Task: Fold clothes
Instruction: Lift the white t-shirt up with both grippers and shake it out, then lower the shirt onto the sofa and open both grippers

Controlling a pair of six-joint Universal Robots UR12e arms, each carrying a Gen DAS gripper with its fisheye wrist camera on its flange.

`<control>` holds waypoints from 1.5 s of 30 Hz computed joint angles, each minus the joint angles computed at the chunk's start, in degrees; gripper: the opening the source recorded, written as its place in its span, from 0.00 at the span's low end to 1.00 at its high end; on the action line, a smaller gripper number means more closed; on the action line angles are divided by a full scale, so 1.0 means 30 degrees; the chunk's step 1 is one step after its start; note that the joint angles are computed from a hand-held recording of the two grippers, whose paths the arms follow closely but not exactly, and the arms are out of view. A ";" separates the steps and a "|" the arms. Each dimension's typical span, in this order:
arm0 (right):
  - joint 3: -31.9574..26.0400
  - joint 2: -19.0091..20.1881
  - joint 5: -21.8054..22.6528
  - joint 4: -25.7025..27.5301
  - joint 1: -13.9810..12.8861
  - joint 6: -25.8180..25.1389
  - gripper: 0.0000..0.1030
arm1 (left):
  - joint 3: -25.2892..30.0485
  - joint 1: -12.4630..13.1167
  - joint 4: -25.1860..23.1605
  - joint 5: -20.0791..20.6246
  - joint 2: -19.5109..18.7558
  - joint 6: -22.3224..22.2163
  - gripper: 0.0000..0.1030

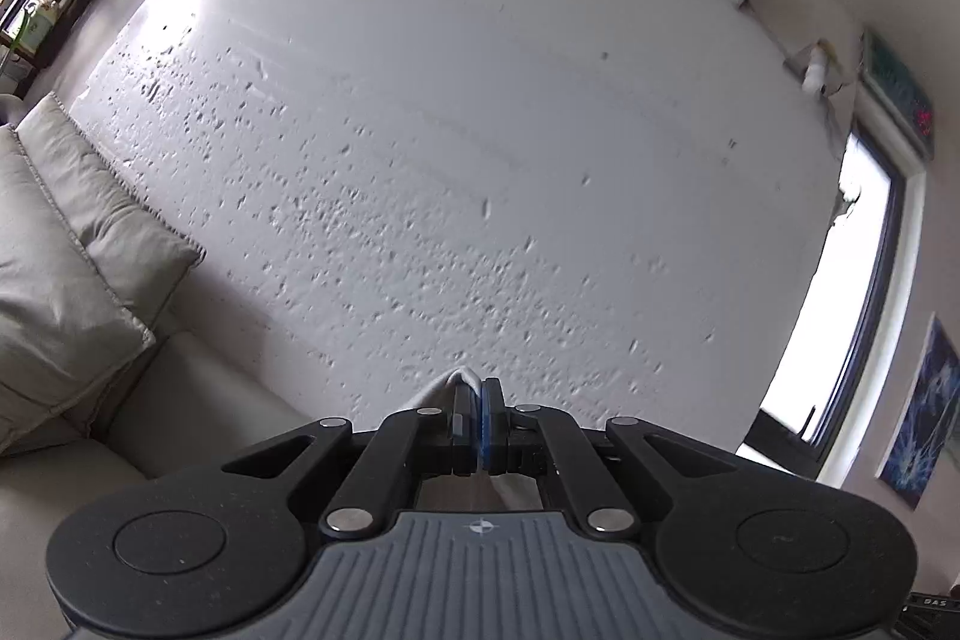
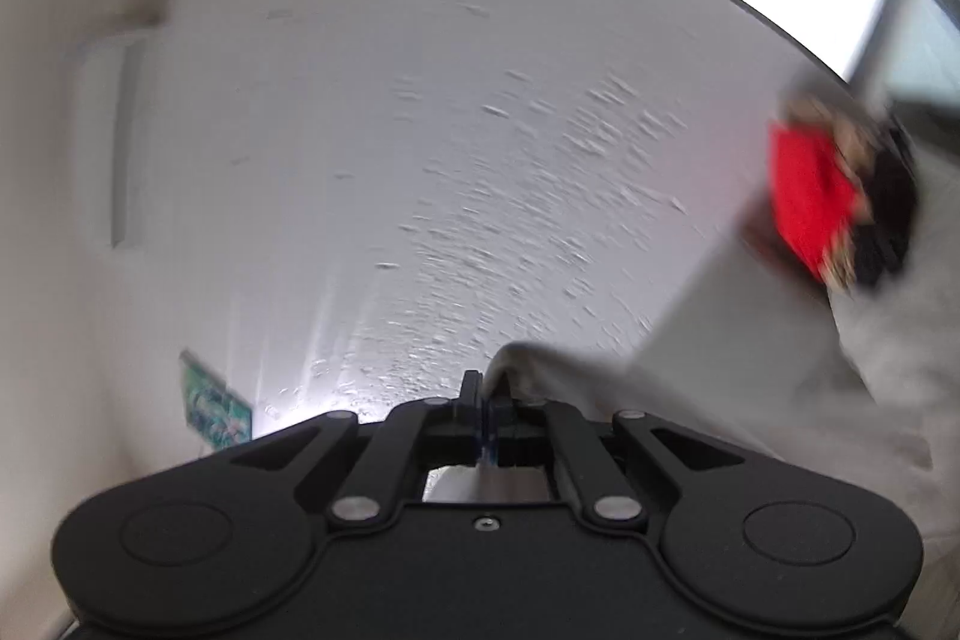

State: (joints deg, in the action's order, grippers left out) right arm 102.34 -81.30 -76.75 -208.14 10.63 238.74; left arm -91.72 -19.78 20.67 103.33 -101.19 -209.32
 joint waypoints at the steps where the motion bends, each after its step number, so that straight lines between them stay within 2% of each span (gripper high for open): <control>1: 0.0018 -0.0020 -0.0022 -0.0785 0.0068 -0.0472 0.02 | -0.0077 -0.0061 0.0293 0.0288 0.0093 0.0125 0.00; 3: -0.0120 -0.0035 0.0109 -0.1122 0.0126 -0.1452 0.02 | -0.0081 -0.0155 -0.0198 0.0699 0.0311 0.0229 0.00; 6: -0.0530 0.0284 0.0843 0.0058 -0.0082 -0.1375 0.02 | -0.0026 0.0286 -0.2177 0.0118 0.0238 -0.0380 0.00; 8: -0.1051 0.0784 0.0726 0.1403 -0.0115 -0.1399 0.02 | 0.0231 0.0542 -0.3458 -0.0048 -0.0250 -0.0505 0.00; 10: -0.1847 0.1630 0.0449 0.3404 -0.0094 -0.1284 0.02 | 0.1254 0.0943 -0.5819 -0.0828 -0.1001 -0.0436 0.00; 13: -0.4540 0.3489 -0.0124 0.8364 -0.0082 -0.1938 0.02 | 0.3973 0.1457 -1.0670 -0.2072 -0.2784 -0.0157 0.00; 15: -0.6632 0.4754 -0.0755 1.1292 0.0009 -0.2366 0.02 | 0.6025 0.1526 -1.2628 -0.1912 -0.4028 0.0266 0.00; 16: -0.7305 0.5033 -0.1201 1.1650 0.0049 -0.2558 0.02 | 0.6882 0.1538 -1.2749 -0.1801 -0.4510 0.0648 0.00; 19: -0.8648 0.5428 -0.2194 1.0723 -0.0024 -0.3579 0.02 | 0.8067 0.1566 -1.0305 -0.1869 -0.5084 0.1586 0.00; 21: -0.8619 0.5097 -0.2291 0.9648 -0.0153 -0.4098 0.02 | 0.8498 0.1511 -0.9069 -0.1620 -0.5235 0.2400 0.00; 24: -0.7922 0.4663 -0.2172 0.8727 -0.0345 -0.4704 0.02 | 0.8004 0.1400 -0.7840 -0.1611 -0.5234 0.2759 0.00; 28: -0.6653 0.5013 -0.1256 0.9173 -0.0622 -0.4294 0.02 | 0.6163 0.1331 -0.7359 -0.1441 -0.5300 0.1901 0.00; 32: -0.5409 0.5584 -0.0279 1.0576 -0.0709 -0.3034 0.02 | 0.4235 0.1297 -0.8751 -0.1211 -0.5438 0.0450 0.00; 38: -0.3429 0.6015 0.0229 1.2452 -0.0537 -0.1464 0.02 | 0.1608 0.1577 -1.1420 -0.1681 -0.5459 -0.2479 0.00; 41: -0.2858 0.6043 0.0289 1.3445 -0.0388 -0.1443 0.02 | 0.0791 0.1640 -1.2368 -0.1893 -0.5439 -0.3142 0.00; 45: -0.2677 0.5898 -0.0255 1.5022 -0.0080 -0.2282 0.02 | 0.0141 0.1669 -1.2743 -0.2012 -0.5274 -0.3586 0.00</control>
